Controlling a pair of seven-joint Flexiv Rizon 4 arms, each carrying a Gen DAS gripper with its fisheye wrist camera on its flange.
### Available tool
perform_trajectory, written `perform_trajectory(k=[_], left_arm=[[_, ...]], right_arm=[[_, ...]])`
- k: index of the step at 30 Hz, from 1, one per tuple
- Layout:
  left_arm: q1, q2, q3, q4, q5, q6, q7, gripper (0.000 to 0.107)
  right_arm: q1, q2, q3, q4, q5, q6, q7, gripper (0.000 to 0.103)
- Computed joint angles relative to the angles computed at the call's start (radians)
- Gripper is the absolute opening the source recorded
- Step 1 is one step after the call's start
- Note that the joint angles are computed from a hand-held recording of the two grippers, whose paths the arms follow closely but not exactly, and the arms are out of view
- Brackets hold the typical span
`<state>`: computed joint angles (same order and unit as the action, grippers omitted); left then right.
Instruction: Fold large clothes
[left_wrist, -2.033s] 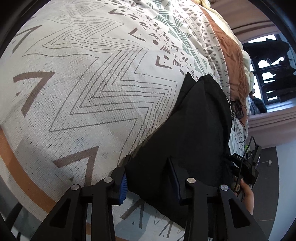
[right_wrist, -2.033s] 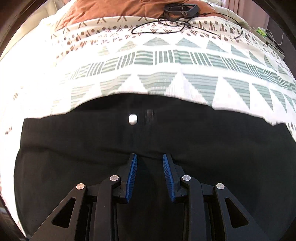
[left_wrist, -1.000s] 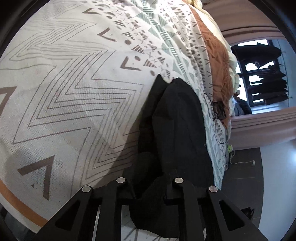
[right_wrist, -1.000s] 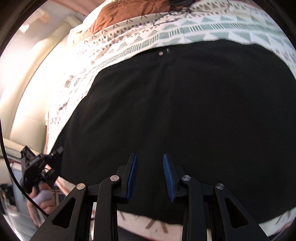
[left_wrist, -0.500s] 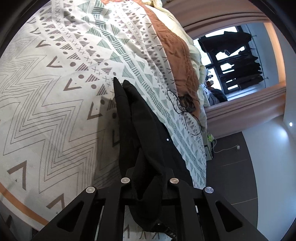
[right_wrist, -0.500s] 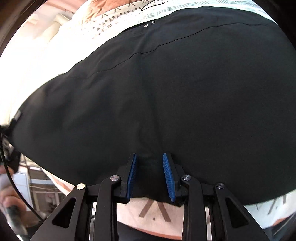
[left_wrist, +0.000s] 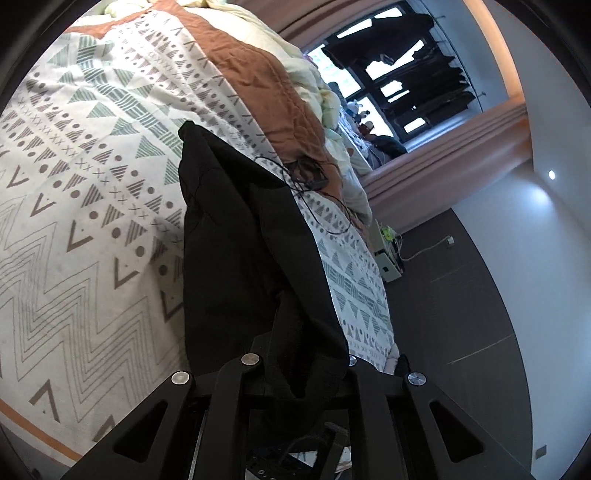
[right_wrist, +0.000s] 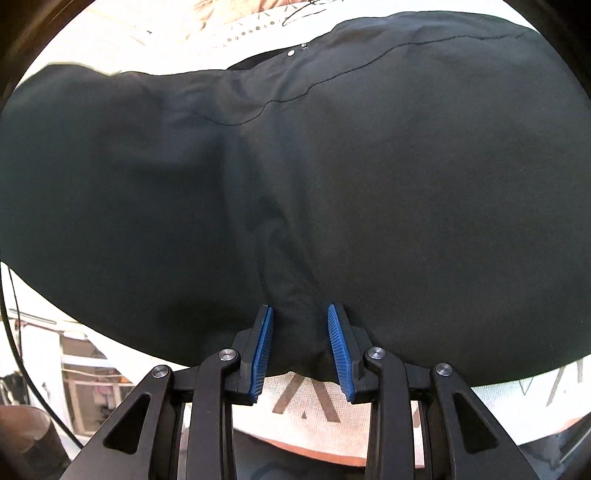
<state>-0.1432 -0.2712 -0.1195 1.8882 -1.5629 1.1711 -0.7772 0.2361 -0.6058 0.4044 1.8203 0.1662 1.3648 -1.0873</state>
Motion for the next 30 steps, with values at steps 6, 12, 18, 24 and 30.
perform_trajectory(k=[6,12,18,24,30], left_arm=[[-0.042,-0.025,-0.028,-0.054,0.182,0.034,-0.107,0.011],[-0.049,-0.085,-0.063,-0.126,0.380,0.013,-0.257,0.011],[-0.073,-0.177,-0.078,-0.218,0.674,-0.022,-0.465,0.011],[-0.085,-0.267,-0.114,-0.290,0.838,-0.088,-0.572,0.011],[-0.111,-0.300,-0.123,-0.307,0.953,-0.117,-0.627,0.011]], right_arm=[[-0.077,0.059,0.067,0.052,0.091,0.029,-0.082,0.033],[-0.277,0.155,0.202,0.160,0.280,0.114,-0.185,0.033],[-0.382,0.246,0.202,0.242,0.452,0.139,-0.242,0.033],[-0.413,0.315,0.156,0.293,0.617,0.144,-0.302,0.033],[-0.418,0.357,0.113,0.294,0.755,0.112,-0.388,0.033]])
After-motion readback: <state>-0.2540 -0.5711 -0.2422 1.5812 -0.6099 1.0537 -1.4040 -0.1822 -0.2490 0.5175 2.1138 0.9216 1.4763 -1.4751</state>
